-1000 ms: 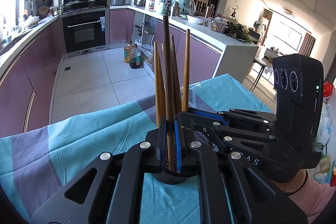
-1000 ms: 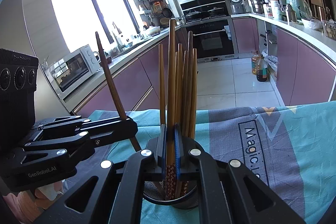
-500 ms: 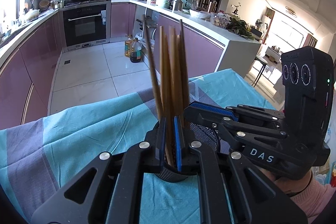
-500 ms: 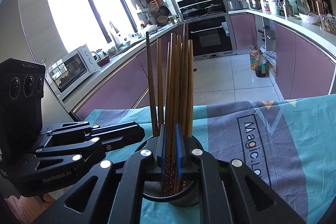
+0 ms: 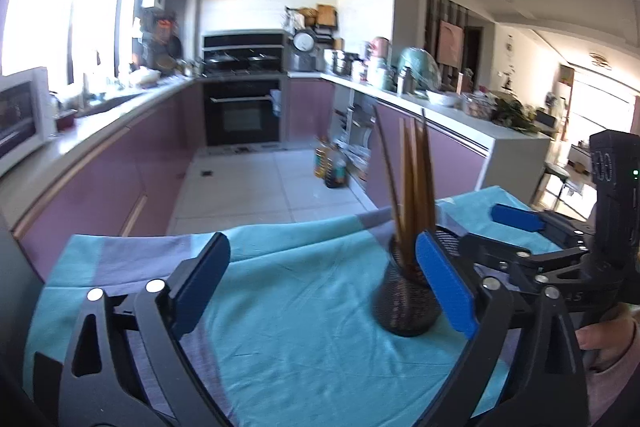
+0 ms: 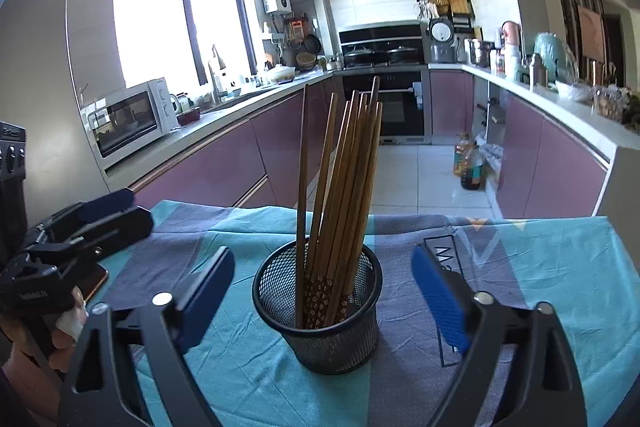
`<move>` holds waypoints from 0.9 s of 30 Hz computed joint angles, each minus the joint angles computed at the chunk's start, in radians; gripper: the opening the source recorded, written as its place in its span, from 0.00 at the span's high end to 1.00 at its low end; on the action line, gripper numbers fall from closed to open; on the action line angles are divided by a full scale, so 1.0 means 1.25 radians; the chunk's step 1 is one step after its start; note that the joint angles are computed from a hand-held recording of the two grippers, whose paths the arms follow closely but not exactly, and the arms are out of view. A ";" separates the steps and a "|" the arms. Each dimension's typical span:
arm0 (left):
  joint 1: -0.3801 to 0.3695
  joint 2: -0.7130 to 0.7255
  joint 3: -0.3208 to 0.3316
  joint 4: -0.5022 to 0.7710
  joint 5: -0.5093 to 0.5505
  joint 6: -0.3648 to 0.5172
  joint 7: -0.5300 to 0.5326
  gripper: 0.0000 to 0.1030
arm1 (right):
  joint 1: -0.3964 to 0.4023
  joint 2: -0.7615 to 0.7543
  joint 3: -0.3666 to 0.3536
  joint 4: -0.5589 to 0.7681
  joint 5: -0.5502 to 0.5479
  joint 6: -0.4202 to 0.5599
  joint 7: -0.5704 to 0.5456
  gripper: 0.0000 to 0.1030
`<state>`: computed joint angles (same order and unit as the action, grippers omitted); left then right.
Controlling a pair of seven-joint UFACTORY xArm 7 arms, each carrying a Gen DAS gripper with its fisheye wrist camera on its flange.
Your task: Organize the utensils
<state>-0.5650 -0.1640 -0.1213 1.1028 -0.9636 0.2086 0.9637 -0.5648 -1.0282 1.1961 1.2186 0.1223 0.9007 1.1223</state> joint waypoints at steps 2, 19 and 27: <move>-0.008 -0.029 0.010 -0.035 -0.037 -0.037 0.028 0.05 | -0.012 -0.015 0.009 0.027 -0.009 0.035 0.001 0.06; -0.193 -0.261 0.155 -0.268 -0.085 -0.273 0.068 0.06 | -0.127 -0.223 -0.031 0.217 0.062 0.224 -0.068 0.06; -0.170 -0.322 0.130 -0.340 -0.011 -0.327 0.004 0.05 | -0.164 -0.287 -0.071 0.257 0.128 0.271 -0.105 0.06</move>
<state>-0.7780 -0.5662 0.0411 0.6777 -0.9772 -0.2007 0.9687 -0.7703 -1.3868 1.1075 1.5404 0.2828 1.2398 0.9909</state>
